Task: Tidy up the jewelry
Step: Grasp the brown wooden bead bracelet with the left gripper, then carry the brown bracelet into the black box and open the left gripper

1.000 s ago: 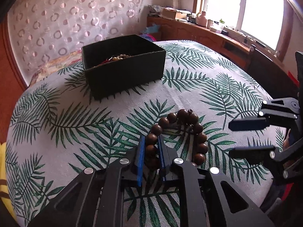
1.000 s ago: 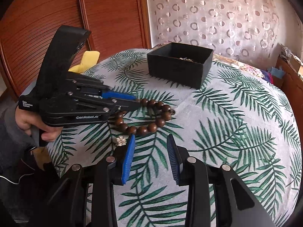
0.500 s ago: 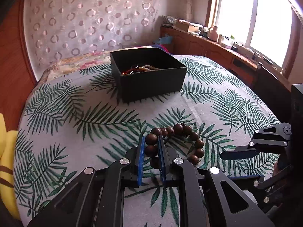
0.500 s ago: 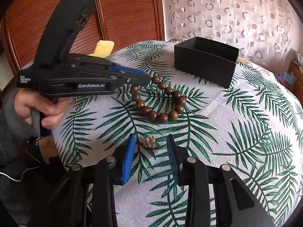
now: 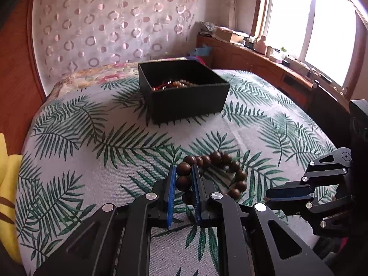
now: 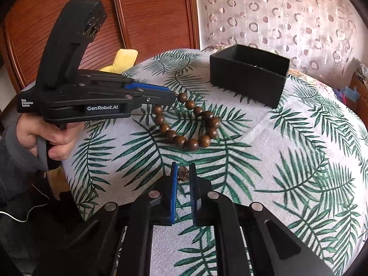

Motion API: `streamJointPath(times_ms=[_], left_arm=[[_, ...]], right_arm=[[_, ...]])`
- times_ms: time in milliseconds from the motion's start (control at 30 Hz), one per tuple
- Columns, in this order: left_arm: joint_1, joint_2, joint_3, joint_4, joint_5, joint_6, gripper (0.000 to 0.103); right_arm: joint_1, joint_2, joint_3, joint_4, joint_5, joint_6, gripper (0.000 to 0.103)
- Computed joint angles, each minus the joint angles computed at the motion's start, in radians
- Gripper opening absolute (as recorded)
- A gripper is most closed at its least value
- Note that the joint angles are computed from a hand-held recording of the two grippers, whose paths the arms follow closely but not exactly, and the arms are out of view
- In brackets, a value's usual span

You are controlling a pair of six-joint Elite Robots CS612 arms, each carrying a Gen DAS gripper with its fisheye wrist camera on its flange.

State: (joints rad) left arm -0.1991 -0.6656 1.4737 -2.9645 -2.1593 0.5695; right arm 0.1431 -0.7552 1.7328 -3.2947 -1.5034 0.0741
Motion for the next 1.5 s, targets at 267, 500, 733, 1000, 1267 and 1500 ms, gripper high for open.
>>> streamJointPath(times_ms=[267, 500, 733, 1000, 1267, 1500], left_arm=[[-0.003, -0.011, -0.002, -0.044, -0.027, -0.023, 0.012], [-0.009, -0.022, -0.012, -0.092, -0.046, -0.050, 0.012], [-0.021, -0.022, -0.040, -0.130, -0.050, -0.079, 0.012], [-0.034, -0.015, -0.083, -0.154, -0.055, -0.121, 0.012], [-0.054, 0.004, -0.143, -0.145, -0.023, -0.165, 0.012], [-0.067, 0.031, -0.207, -0.096, 0.001, -0.191, 0.012]], right_arm=[[-0.016, -0.014, 0.006, -0.033, -0.011, 0.002, 0.011], [-0.035, -0.027, -0.013, -0.041, -0.050, -0.035, 0.011], [-0.060, -0.011, -0.082, -0.015, -0.071, -0.044, 0.011], [-0.090, 0.022, -0.173, 0.031, -0.067, -0.021, 0.011], [-0.115, 0.053, -0.236, 0.104, -0.040, 0.026, 0.011], [-0.119, 0.072, -0.266, 0.139, -0.037, 0.047, 0.013]])
